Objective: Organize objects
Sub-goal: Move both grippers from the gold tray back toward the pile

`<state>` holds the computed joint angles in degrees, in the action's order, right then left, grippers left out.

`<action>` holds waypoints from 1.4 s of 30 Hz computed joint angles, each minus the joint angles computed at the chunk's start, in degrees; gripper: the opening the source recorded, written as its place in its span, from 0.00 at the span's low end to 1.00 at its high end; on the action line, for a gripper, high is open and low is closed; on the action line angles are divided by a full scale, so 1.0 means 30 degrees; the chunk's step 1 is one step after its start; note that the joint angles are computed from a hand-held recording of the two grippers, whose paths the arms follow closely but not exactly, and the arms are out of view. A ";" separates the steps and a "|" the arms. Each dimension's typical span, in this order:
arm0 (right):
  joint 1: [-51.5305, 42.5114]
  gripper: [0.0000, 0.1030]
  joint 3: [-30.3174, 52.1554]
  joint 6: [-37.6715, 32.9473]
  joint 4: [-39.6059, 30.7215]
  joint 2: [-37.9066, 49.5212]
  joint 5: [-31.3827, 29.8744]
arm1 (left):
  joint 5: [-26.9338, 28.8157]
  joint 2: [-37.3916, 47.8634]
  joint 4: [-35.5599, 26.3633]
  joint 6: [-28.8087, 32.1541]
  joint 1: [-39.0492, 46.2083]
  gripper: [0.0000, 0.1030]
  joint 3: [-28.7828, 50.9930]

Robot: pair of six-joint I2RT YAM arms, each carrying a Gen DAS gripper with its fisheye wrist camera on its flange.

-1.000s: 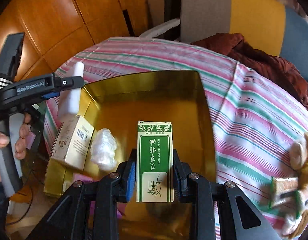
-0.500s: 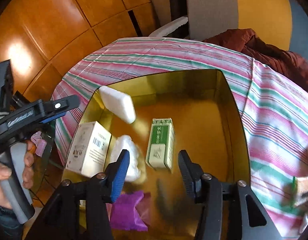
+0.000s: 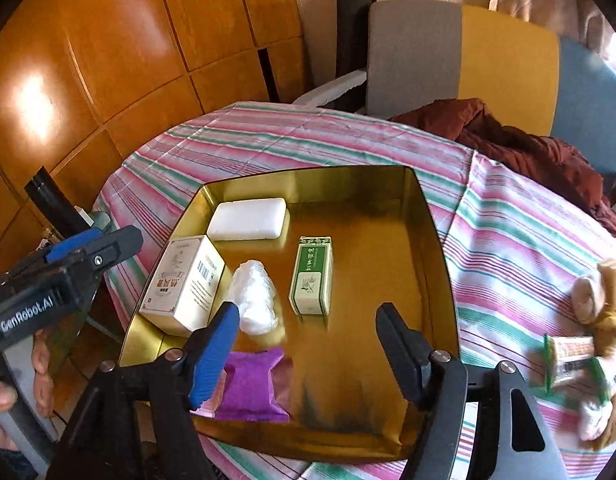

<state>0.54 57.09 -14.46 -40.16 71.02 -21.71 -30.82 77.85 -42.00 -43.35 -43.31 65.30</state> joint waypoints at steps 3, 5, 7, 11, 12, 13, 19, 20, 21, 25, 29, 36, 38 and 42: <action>-0.0495 0.71 -0.0258 -0.0208 -0.0241 -0.0642 -0.0283 | -0.0961 0.0296 -0.0279 0.0196 -0.0916 0.73 0.0437; -0.0796 0.71 -0.0306 -0.0298 -0.0379 -0.1023 -0.0402 | -0.1383 0.0424 -0.0367 0.0239 -0.1458 0.73 0.0645; -0.1237 0.72 -0.0297 -0.0410 -0.0511 -0.1356 -0.0619 | -0.1634 0.0716 -0.0473 0.0411 -0.1910 0.73 0.1000; -0.2214 0.74 -0.0219 -0.0642 -0.0716 -0.1702 -0.1066 | -0.1588 0.1306 -0.0610 0.0424 -0.2533 0.73 0.1615; -0.2589 0.74 -0.0189 -0.0742 -0.0765 -0.1741 -0.1184 | -0.1579 0.1452 -0.0624 0.0444 -0.2654 0.73 0.1752; -0.2925 0.75 -0.0144 -0.0856 -0.0817 -0.1729 -0.1311 | -0.1579 0.1604 -0.0631 0.0464 -0.2808 0.73 0.1905; -0.5333 0.76 0.0180 -0.1505 -0.1163 -0.1229 -0.2136 | -0.1427 0.2547 -0.0575 0.0776 -0.3531 0.73 0.2726; -0.5789 0.76 0.0227 -0.1633 -0.1233 -0.1063 -0.2280 | -0.1312 0.2706 -0.0549 0.0878 -0.3569 0.73 0.2863; -0.6298 0.76 0.0253 -0.1798 -0.1290 -0.0891 -0.2416 | -0.1190 0.2861 -0.0538 0.0972 -0.3636 0.73 0.3016; -0.8353 0.77 0.0342 -0.2709 -0.1530 -0.0106 -0.2753 | -0.0253 0.3390 -0.0061 0.1547 -0.3820 0.73 0.3457; -1.0866 0.77 0.0659 -0.3811 -0.1831 0.0944 -0.2883 | 0.0752 0.3824 0.0436 0.1714 -0.3864 0.73 0.3751; -1.6060 0.77 0.3172 -0.6137 -0.2143 0.4319 -0.2314 | 0.2557 0.5019 0.0687 0.2614 -0.4038 0.73 0.4839; -1.7426 0.77 0.4458 -0.6530 -0.2310 0.5716 -0.2095 | 0.2923 0.5371 0.0901 0.3122 -0.4256 0.73 0.5223; -1.8833 0.77 0.6559 -0.6681 -0.2210 0.7961 -0.1153 | 0.3549 0.6320 0.0943 0.4084 -0.4674 0.73 0.6331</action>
